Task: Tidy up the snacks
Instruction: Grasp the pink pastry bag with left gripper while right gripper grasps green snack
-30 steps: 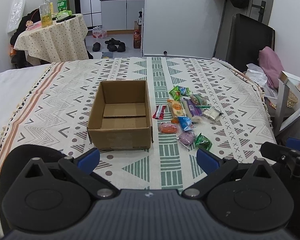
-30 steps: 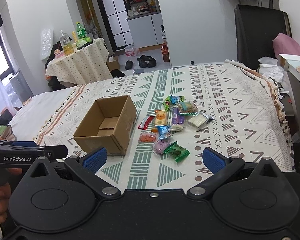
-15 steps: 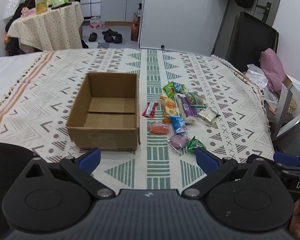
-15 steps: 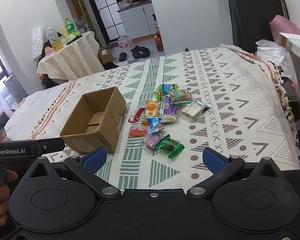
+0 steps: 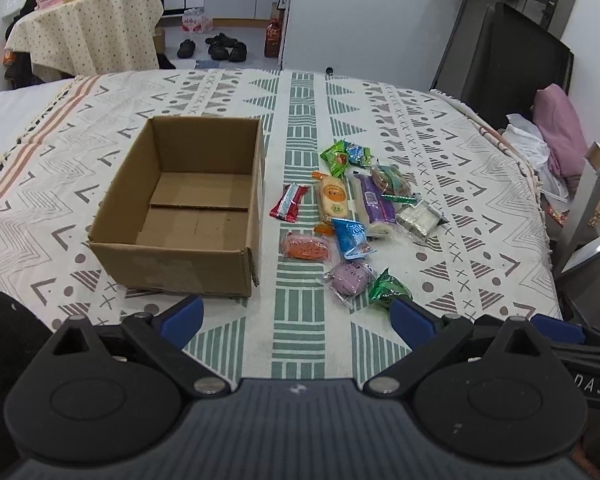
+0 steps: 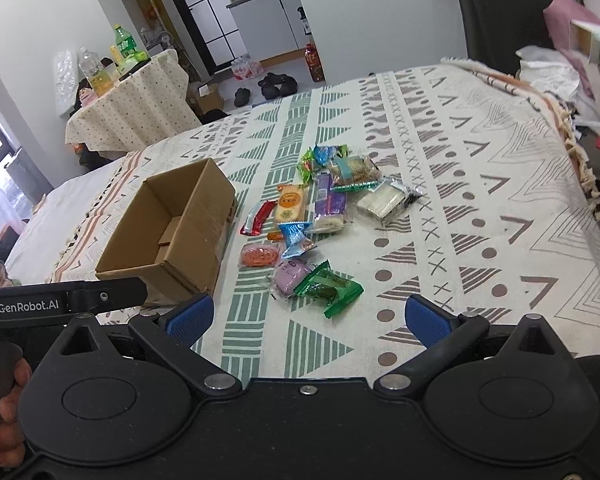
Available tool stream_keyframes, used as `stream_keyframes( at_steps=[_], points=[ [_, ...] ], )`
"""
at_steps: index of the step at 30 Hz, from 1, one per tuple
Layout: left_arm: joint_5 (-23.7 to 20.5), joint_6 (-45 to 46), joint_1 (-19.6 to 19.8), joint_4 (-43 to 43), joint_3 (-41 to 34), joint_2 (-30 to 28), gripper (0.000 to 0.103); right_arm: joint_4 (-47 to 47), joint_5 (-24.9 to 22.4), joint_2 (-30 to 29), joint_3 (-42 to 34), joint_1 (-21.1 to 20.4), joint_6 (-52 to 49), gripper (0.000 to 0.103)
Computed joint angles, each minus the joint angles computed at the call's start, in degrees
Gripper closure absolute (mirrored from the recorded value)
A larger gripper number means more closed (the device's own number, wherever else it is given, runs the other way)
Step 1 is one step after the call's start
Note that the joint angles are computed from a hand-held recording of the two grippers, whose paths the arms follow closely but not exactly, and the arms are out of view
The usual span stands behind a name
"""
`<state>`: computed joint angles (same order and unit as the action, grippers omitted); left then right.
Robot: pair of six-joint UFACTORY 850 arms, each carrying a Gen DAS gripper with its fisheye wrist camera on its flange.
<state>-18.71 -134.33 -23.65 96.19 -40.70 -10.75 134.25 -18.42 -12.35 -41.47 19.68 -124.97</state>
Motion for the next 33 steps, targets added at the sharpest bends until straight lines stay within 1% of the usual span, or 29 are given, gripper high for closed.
stream_keyframes(
  at_steps=[5,7,9,11,13,15,17,20,24,26,28,29,33],
  points=[
    [1.78,2.34,0.86,-2.45,-2.75,-3.31,0.003,-3.05,-0.61,-2.82,-1.82,-1.09,2.93,0.0],
    [1.32,4.87,0.87,-5.27,-4.19,-4.89,0.003,-3.75,-1.14,-3.83,-2.45,-1.55,3.79,0.0],
    [1.22,7.72,1.02,-8.08,-5.66,-6.47,0.003,-4.01,-1.55,-4.96,-3.19,-1.9,4.3,0.002],
    [1.92,8.9,1.37,-9.14,-6.86,-7.82,0.003,-4.68,-1.53,-6.33,-4.21,-2.12,5.29,0.005],
    [2.45,9.14,1.68,-9.37,-7.89,-9.02,0.006,-7.77,-1.6,-7.89,-5.57,-2.48,8.72,0.005],
    [2.67,11.17,1.85,-11.33,-9.17,-10.46,0.013,-10.43,-2.2,-9.36,-6.68,-2.9,11.64,0.007],
    [4.02,13.43,2.39,-13.97,-10.41,-11.93,0.019,-13.59,-2.55,-11.0,-7.97,-3.39,15.3,0.013],
    [6.12,18.62,3.39,-20.02,-12.35,-14.14,0.032,-19.27,-3.02,-13.43,-10.01,-3.98,21.82,0.018],
    [7.5,25.92,4.42,-28.64,-14.98,-17.05,0.041,-25.46,-4.04,-15.96,-12.18,-4.44,28.38,0.024],
    [7.92,30.28,4.83,-33.66,-16.26,-18.38,0.043,-28.76,-4.44,-17.25,-13.39,-4.57,31.77,0.028],
    [7.9,32.43,4.96,-36.14,-17.5,-19.73,0.043,-32.45,-4.6,-18.69,-14.87,-4.5,35.53,0.03],
    [7.96,33.84,5.07,-37.59,-18.05,-20.32,0.043,-33.77,-4.36,-19.44,-15.66,-4.39,36.97,0.032],
    [8.15,39.81,5.46,-44.16,-20.05,-22.44,0.043,-36.34,-3.94,-21.8,-18.03,-4.31,40.22,0.035]
  ],
)
